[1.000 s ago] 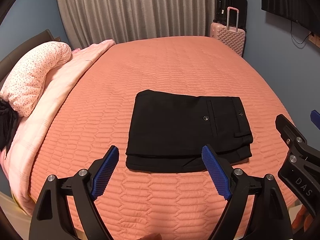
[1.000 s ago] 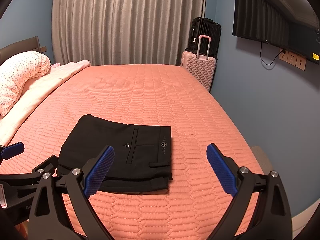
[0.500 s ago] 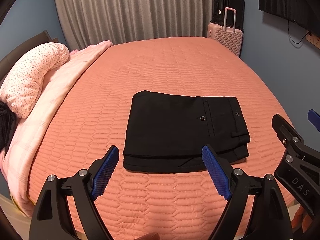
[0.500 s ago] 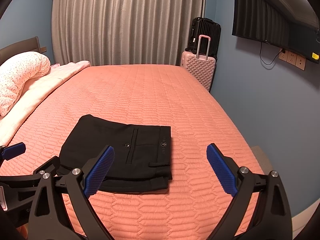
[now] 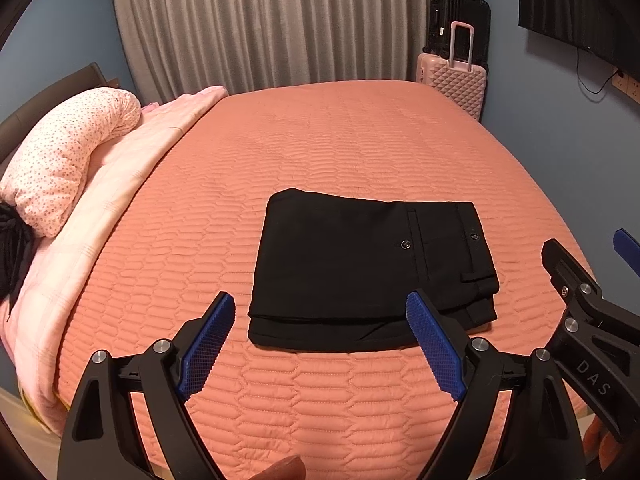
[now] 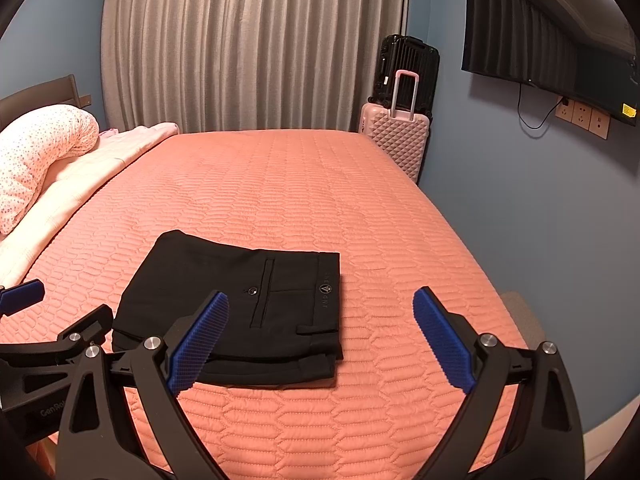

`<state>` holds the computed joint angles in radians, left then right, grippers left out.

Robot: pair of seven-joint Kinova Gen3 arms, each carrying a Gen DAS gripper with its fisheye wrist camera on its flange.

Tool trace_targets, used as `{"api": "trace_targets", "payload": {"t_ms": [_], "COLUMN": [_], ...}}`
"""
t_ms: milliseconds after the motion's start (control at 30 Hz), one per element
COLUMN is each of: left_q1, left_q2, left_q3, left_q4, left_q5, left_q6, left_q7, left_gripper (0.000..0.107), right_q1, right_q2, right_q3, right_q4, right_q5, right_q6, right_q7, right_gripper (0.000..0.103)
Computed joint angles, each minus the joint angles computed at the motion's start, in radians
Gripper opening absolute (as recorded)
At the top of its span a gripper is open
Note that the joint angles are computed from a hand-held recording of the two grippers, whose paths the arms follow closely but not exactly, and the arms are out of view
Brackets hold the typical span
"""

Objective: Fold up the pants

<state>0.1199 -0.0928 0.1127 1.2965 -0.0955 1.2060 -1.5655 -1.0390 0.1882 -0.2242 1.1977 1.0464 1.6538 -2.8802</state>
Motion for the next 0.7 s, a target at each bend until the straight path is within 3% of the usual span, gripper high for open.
{"api": "trace_targets", "payload": {"t_ms": [700], "left_q1": [0.007], "left_q2": [-0.011], "left_q3": [0.015], "left_q4": [0.023], "left_q5": [-0.041], "left_q6": [-0.026], "left_q7": [0.016], "left_gripper": [0.086], "right_q1": [0.000], "right_q2": [-0.001], "right_q3": [-0.004], "right_q4": [0.000], "right_q5": [0.000], "right_q6": [0.002], "right_q7": [0.002], "right_gripper": [0.092]}}
